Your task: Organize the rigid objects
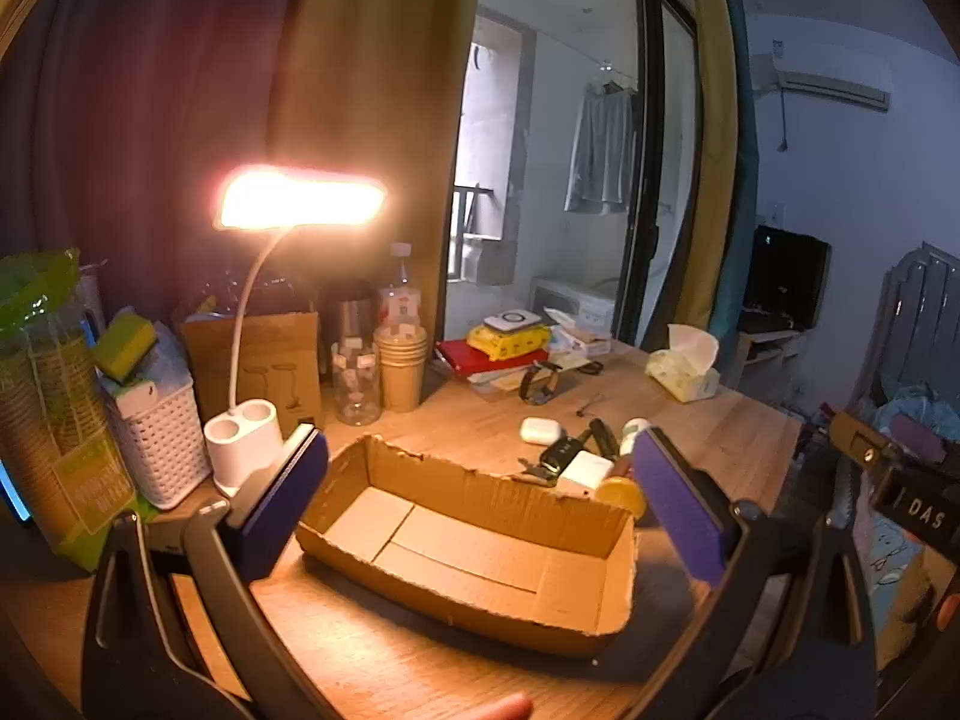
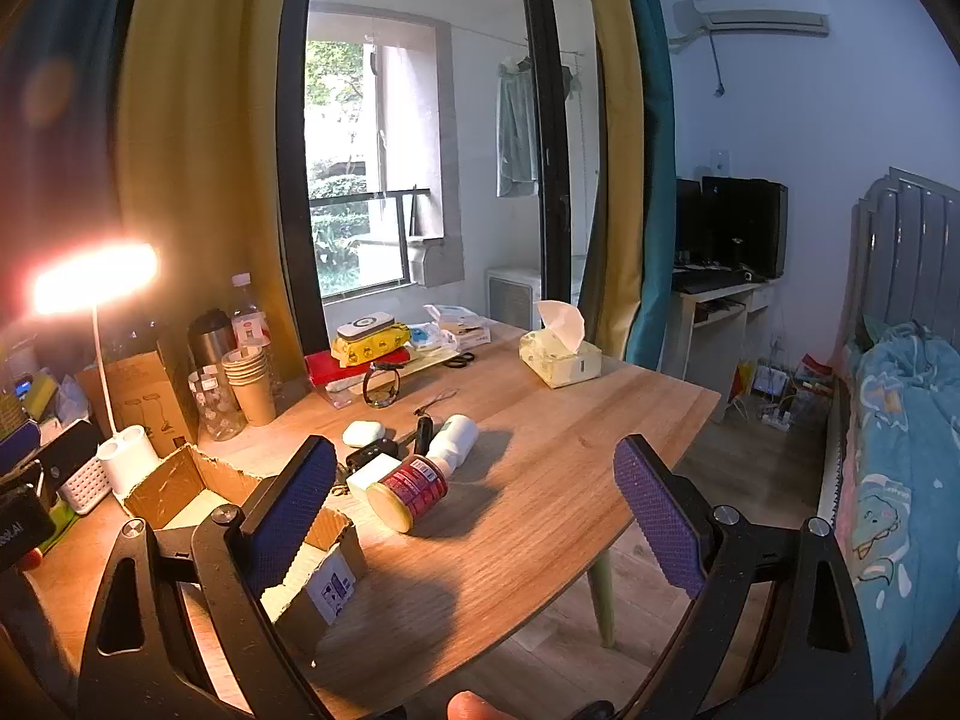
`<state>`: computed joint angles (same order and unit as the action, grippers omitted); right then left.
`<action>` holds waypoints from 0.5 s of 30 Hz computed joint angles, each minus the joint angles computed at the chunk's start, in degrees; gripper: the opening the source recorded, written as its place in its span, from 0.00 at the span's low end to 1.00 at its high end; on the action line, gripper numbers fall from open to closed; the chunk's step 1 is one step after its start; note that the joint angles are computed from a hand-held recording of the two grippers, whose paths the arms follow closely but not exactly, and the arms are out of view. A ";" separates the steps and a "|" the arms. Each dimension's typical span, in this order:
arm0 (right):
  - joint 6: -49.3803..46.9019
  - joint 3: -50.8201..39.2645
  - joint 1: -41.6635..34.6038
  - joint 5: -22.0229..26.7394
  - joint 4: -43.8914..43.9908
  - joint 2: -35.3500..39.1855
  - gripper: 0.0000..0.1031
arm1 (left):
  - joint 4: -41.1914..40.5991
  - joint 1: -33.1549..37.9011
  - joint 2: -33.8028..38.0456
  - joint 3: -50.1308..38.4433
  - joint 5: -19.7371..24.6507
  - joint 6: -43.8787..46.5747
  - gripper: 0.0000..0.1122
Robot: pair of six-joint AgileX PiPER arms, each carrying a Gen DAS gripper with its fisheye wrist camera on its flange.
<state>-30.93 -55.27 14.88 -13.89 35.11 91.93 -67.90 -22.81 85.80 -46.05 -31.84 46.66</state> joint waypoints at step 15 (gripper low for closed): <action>-1.90 0.27 0.41 1.00 1.57 -0.71 0.93 | 2.80 2.73 -1.61 0.78 5.01 -4.19 0.91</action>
